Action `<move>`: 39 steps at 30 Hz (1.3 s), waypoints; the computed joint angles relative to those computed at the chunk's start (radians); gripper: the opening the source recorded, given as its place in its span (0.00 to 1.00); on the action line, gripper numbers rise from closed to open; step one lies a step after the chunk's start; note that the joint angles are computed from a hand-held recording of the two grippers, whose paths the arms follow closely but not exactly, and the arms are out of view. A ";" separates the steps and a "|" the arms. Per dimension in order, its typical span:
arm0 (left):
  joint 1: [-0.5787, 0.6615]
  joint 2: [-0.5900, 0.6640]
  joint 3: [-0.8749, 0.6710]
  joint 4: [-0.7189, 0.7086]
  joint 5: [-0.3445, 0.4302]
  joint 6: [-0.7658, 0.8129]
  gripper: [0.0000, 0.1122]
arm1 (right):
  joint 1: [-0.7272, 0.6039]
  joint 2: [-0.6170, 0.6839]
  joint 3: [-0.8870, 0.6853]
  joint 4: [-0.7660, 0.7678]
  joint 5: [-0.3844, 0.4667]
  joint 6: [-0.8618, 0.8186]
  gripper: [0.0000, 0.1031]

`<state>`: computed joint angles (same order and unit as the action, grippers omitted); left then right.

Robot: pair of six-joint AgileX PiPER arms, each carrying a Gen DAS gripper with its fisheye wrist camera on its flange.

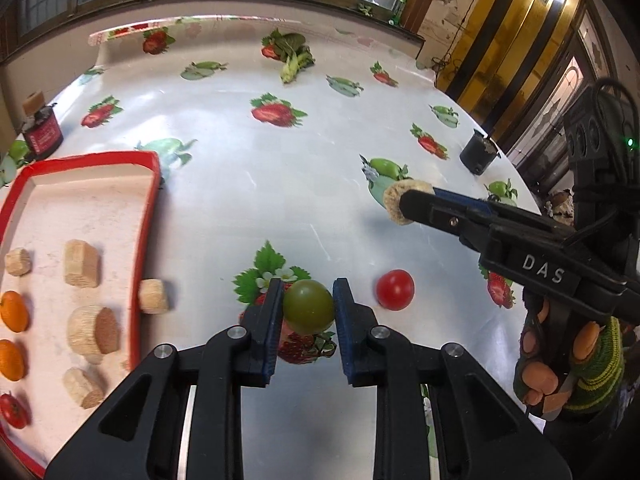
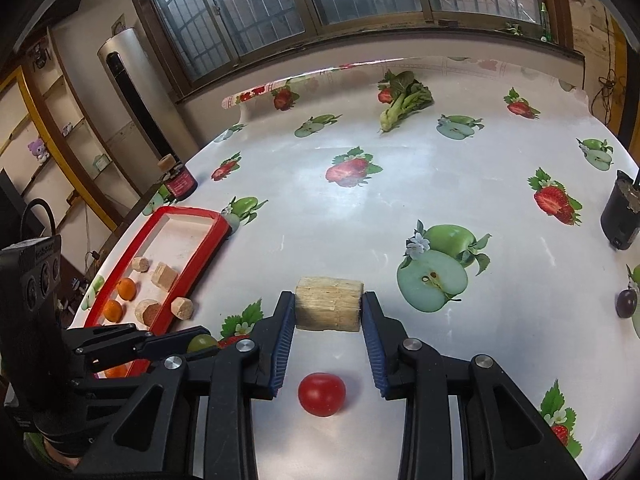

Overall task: Organize fruits
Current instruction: 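Carry the grape and the cork cylinder with both grippers over the tray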

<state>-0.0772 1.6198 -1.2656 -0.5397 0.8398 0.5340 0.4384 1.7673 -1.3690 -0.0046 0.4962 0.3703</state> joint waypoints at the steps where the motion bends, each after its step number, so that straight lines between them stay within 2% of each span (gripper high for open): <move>1: 0.011 -0.007 -0.001 -0.001 0.005 0.003 0.19 | 0.006 0.000 -0.004 -0.005 0.003 0.004 0.33; 19: 0.191 -0.064 0.002 -0.073 0.075 0.101 0.19 | 0.110 0.040 -0.095 -0.068 0.045 0.064 0.33; 39: 0.354 -0.040 -0.033 -0.108 0.120 0.163 0.20 | 0.194 0.158 -0.290 -0.082 0.134 0.047 0.33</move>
<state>0.2767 1.5803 -1.2983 -0.6482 0.9597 0.6974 0.6319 1.9250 -1.6588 -0.0866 0.6306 0.4170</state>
